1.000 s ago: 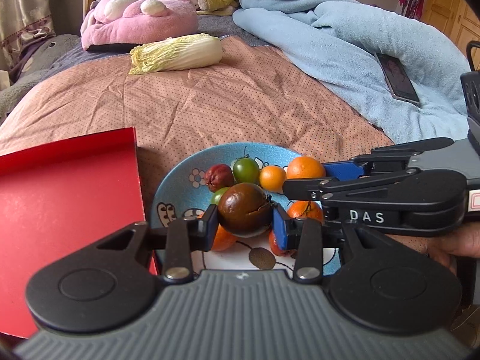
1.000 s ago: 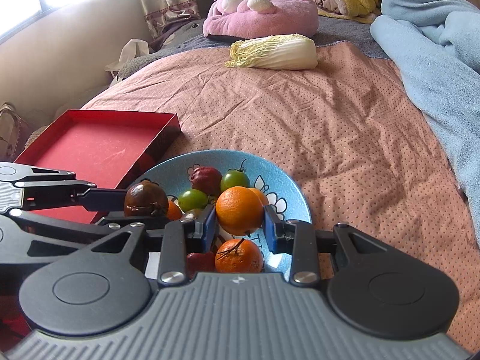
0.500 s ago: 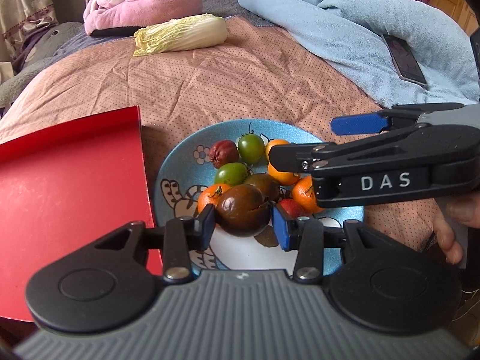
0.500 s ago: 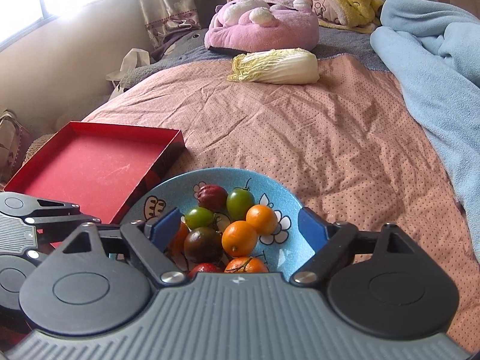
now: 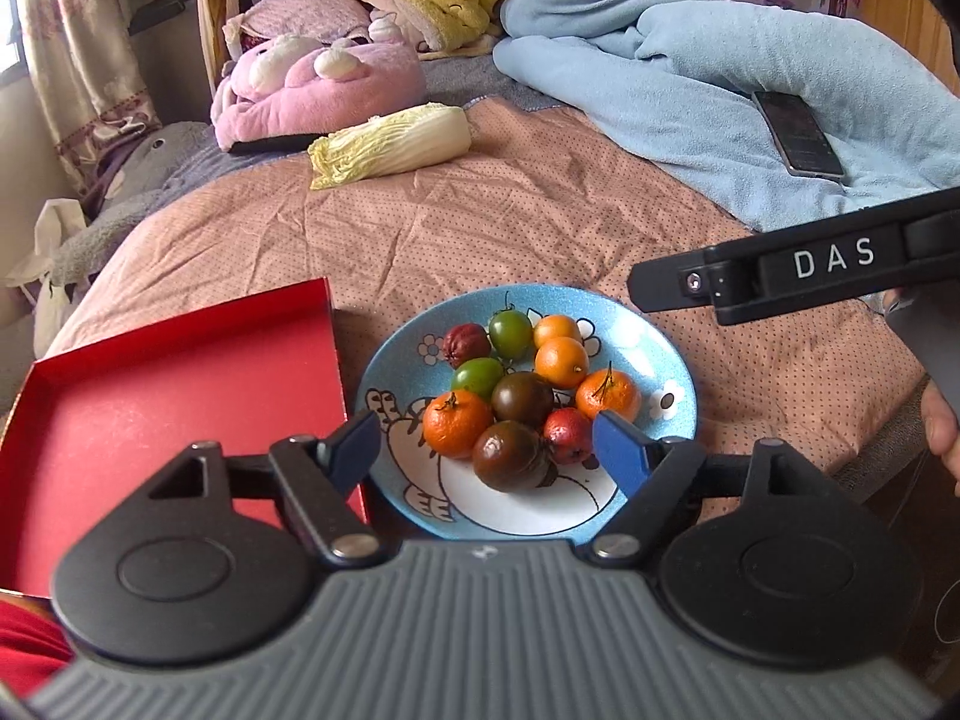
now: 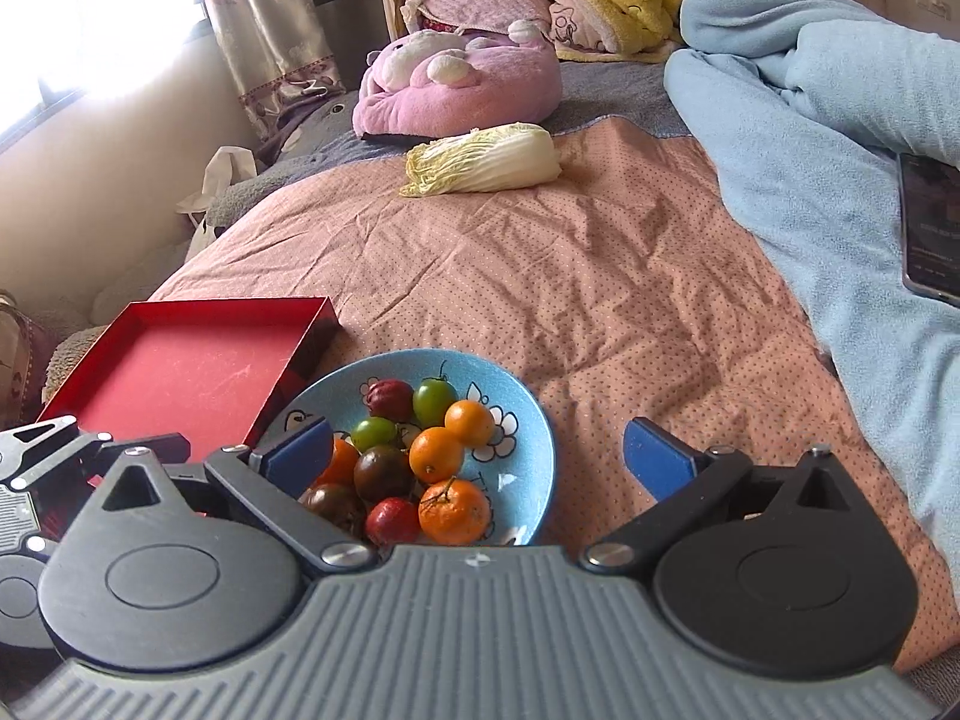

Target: Organize fruits

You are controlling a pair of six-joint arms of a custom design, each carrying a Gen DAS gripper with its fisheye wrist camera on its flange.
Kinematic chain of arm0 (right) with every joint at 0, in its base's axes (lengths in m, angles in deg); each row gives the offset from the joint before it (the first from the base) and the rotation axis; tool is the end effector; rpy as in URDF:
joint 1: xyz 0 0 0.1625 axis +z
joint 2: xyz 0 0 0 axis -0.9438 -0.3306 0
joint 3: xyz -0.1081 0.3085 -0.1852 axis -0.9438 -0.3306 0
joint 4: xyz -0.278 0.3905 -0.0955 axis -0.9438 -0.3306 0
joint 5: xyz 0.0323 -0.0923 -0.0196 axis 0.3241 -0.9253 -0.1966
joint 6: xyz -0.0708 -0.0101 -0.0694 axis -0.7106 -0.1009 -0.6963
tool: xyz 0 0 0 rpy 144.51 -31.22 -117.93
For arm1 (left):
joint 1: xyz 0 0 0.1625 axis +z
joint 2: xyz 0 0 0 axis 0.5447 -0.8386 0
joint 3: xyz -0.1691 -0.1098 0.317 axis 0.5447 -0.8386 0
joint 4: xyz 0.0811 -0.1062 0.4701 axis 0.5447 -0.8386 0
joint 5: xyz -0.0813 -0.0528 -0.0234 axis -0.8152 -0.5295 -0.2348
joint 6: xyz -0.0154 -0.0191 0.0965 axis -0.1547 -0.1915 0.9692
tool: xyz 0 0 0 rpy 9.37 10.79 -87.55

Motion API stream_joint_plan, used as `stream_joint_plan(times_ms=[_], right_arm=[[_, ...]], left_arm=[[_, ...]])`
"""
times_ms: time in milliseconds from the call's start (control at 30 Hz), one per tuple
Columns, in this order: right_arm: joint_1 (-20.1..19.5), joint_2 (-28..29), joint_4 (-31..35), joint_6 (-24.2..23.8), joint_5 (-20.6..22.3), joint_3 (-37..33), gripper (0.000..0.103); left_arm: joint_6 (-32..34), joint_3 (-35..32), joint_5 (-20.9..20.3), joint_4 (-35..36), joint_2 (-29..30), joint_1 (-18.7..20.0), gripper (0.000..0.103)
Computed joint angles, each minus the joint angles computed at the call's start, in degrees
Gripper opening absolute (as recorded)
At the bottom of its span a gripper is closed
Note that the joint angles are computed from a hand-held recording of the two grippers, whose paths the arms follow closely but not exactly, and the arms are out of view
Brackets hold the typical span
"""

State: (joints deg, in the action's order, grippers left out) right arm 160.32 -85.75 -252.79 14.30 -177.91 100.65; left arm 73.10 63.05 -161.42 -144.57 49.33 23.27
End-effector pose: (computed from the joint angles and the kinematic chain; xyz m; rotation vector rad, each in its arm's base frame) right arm 0.0610 -0.7337 0.3314 -0.3019 -2.0230 1.2595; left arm -0.3884 -0.8657 -0.0131 1.6813 2.2920 -0.4418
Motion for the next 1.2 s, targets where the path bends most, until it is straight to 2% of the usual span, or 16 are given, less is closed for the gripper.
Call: stream_joint_plan(times_ms=[167,400,667,900,1200], right_arm=[[0.3,-3.5,1.5,1.7,-1.4,4.7,0.103],[0.6,-6.3,5.3,5.2,-1.3,8.9,0.103],[1.0,-6.3,10.1,6.7,-0.2,9.0,0.103],[1.0,-6.0,12.0,7.8,-1.6,8.8,0.103],[1.1,-5.5,12.3,6.1,-3.3,8.5,0.103]], left_arm=[[-1.0,6.0,0.9,-5.8,-3.8,-0.5,0.080],[-1.9,14.1,-0.7,-15.2,-8.8,-0.2,0.080],[-2.3,16.1,-2.4,-17.0,-9.9,0.0,0.080],[-3.7,15.4,-3.0,-16.3,-9.6,0.3,0.080],[-4.3,14.1,-3.1,-13.7,-9.0,0.4,0.080]])
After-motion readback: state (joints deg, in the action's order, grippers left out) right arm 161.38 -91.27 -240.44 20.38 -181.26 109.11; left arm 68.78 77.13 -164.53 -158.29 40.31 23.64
